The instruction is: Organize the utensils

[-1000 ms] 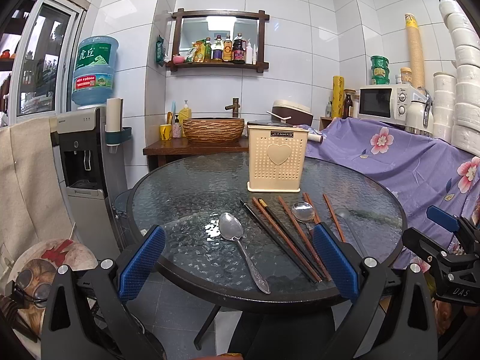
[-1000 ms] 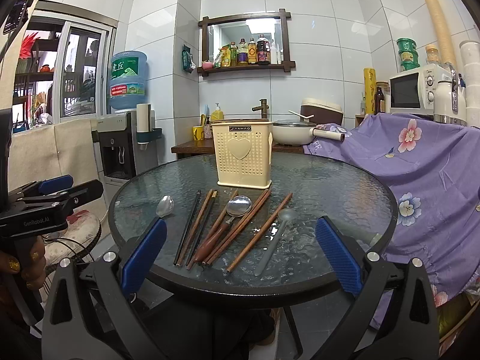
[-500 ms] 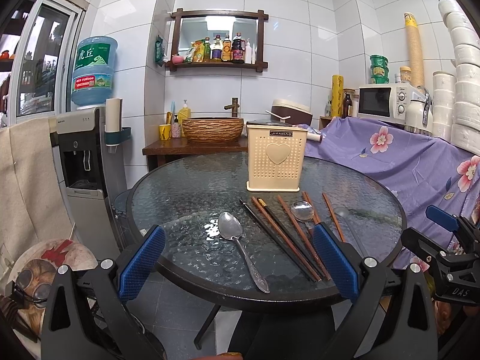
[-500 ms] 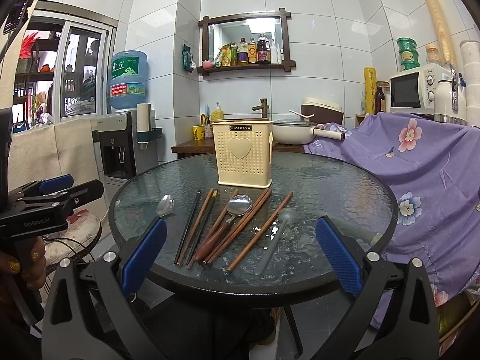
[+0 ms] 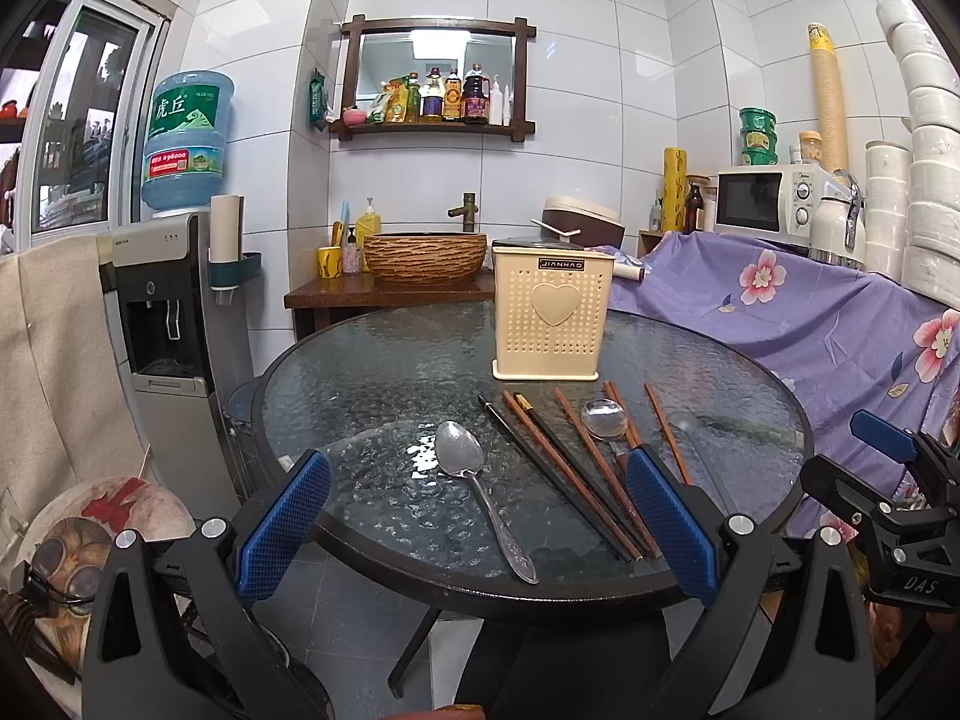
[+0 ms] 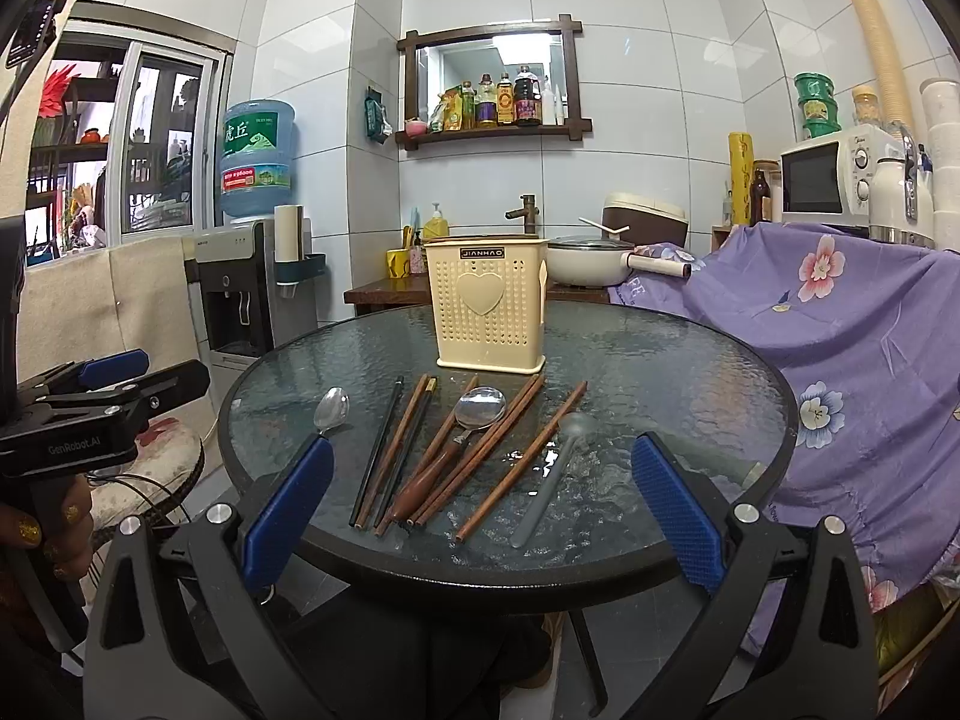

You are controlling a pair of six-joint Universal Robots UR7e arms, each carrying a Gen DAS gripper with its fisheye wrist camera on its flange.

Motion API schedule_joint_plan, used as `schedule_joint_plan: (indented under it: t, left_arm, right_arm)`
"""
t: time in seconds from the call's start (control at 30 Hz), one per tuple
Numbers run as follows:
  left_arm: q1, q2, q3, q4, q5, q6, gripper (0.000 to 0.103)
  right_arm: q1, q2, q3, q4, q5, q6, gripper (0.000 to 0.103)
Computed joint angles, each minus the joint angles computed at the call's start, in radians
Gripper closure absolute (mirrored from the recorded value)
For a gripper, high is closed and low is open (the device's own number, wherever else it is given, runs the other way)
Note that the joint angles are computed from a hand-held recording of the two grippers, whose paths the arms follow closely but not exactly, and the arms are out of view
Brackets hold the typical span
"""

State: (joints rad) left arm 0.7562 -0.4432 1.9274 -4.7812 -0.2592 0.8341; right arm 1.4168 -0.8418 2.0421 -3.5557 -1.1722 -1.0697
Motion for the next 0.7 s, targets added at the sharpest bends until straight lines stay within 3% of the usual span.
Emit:
schedule_joint_plan:
  t: [0.7]
  left_arm:
    - [0.000,-0.002,0.004,0.011,0.003,-0.012,0.006]
  right_arm:
    - [0.001,0.006,-0.002,-0.002,-0.006,-0.001,0.005]
